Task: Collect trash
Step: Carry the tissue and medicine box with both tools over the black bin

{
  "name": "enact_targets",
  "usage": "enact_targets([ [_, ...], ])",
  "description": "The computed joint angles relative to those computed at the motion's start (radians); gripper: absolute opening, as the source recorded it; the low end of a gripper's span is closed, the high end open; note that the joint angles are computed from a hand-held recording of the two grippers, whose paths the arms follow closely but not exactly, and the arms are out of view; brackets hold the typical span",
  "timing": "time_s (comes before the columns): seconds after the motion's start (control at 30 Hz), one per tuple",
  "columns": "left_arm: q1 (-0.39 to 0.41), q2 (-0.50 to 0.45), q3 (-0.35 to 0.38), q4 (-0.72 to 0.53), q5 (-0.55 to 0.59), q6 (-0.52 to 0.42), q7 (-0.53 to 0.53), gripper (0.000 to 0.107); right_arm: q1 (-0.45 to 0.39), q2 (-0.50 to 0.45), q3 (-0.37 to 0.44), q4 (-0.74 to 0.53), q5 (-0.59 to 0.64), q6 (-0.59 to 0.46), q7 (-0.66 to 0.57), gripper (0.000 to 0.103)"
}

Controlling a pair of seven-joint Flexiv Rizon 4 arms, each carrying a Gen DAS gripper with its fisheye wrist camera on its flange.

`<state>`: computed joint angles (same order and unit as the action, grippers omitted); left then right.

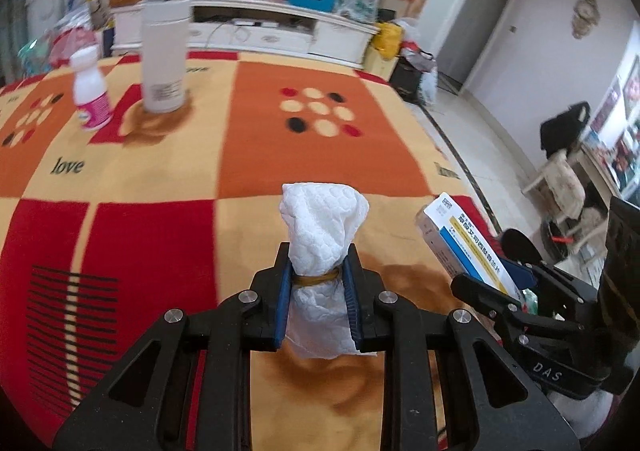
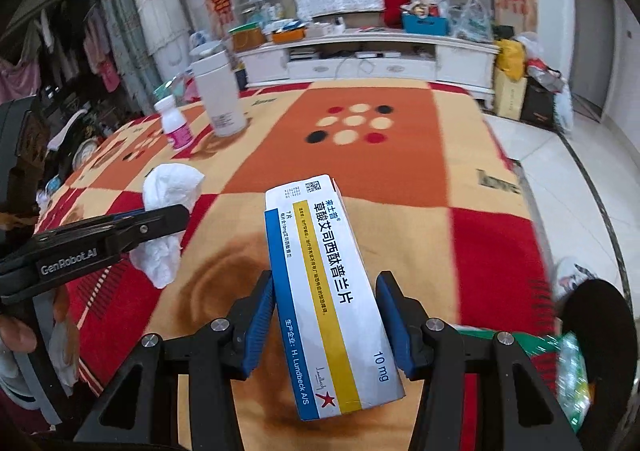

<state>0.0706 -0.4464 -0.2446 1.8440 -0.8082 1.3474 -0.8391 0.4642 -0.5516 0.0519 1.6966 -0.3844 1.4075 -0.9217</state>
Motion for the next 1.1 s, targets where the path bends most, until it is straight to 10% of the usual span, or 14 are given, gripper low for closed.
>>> enact_targets([
  [1.1,-0.181,-0.092,-0.054,-0.165,0.144,-0.178,-0.023,0.022,-0.065,0.284,-0.313,0.458,-0.388,0.150,0.561,0.050],
])
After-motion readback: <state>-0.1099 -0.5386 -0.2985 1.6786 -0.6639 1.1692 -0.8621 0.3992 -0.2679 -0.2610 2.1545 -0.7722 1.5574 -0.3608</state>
